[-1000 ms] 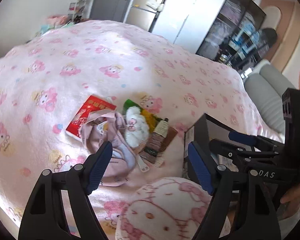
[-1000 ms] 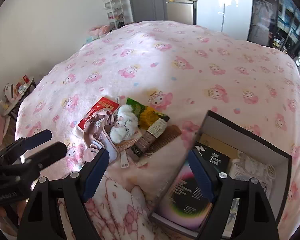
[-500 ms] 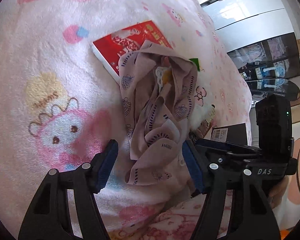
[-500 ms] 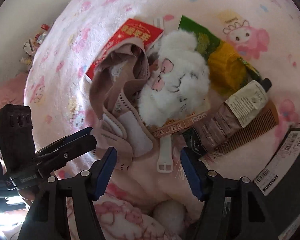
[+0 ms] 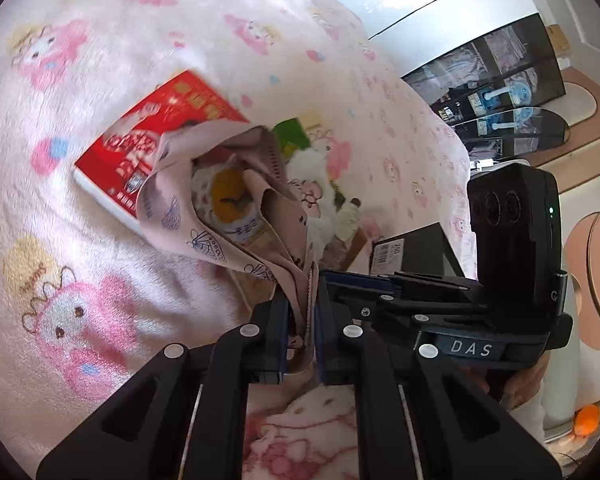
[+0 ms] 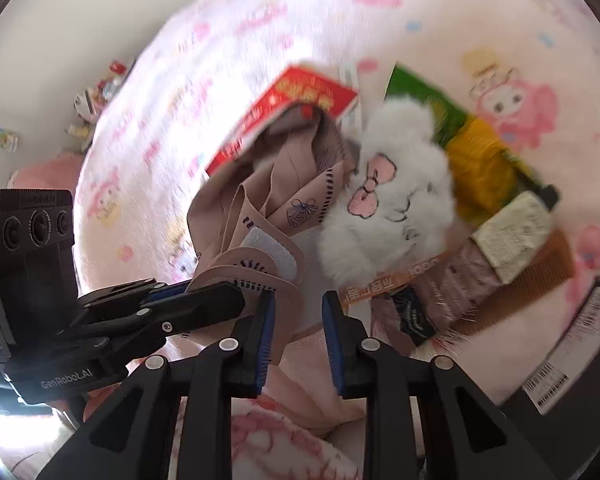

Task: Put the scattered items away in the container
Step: 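Grasp the pink face masks with the left tool and lift them, then carry the pink masks with the left tool over the black box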

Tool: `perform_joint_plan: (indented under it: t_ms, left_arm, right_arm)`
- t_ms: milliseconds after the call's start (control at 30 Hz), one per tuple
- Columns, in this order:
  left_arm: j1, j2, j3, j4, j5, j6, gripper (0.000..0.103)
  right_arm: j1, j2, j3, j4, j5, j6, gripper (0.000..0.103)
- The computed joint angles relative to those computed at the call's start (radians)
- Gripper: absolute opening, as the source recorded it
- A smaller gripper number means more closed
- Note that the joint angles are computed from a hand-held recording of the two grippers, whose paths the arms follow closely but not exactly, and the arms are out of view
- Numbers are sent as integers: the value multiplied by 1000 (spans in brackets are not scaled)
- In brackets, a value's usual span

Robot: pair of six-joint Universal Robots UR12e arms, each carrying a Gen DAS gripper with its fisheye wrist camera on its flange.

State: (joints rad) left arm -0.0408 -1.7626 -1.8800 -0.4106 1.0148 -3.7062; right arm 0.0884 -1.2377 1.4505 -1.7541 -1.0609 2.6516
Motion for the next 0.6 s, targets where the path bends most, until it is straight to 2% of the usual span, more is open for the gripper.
perform_joint_plan:
  t_ms: [133, 333, 467, 600]
  left_arm:
    - [-15, 14, 30, 35, -33, 20, 9]
    - [-86, 6, 107, 49, -102, 85, 9]
    - [-162, -31, 185, -10, -125, 155, 9]
    - [-240, -74, 263, -84, -137, 222, 9]
  right_arm:
    - [-33, -89, 75, -119, 28, 37, 22]
    - [-152, -241, 204, -257, 114, 145, 23]
    - [-250, -339, 292, -279, 132, 189, 31]
    - [-342, -425, 380, -320, 64, 251, 33]
